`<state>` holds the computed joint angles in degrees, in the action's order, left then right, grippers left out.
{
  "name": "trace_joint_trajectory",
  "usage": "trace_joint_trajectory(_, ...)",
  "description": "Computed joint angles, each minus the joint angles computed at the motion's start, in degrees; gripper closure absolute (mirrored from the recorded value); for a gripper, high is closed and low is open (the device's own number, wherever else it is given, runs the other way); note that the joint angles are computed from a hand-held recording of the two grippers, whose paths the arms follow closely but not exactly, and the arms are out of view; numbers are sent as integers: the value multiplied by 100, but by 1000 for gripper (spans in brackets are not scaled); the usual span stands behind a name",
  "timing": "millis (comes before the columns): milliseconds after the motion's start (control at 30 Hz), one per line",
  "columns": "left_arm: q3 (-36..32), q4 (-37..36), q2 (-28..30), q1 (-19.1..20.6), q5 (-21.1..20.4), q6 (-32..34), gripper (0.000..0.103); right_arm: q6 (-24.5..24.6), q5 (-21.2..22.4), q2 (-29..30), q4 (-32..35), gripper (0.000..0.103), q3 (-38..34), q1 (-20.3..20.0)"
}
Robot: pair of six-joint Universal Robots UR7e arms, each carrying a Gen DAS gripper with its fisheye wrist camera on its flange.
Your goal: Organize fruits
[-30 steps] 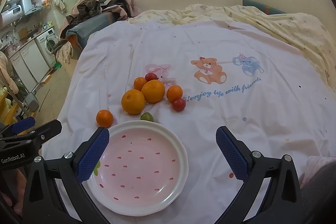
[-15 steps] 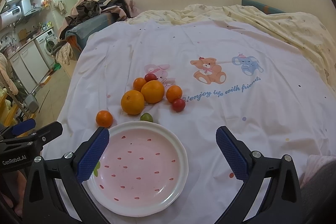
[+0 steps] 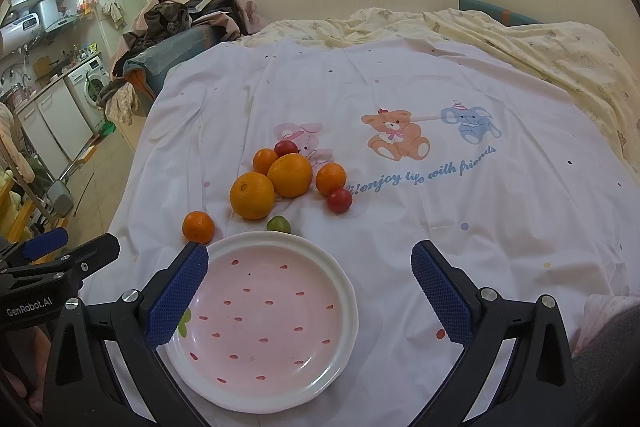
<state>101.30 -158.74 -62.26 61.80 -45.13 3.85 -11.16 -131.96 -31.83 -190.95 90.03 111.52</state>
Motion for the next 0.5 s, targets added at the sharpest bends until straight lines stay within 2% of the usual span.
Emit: trace_joint_trajectory(500, 0, -40, 9, 7, 8, 37, 1, 33, 14, -7, 5, 0, 12, 3)
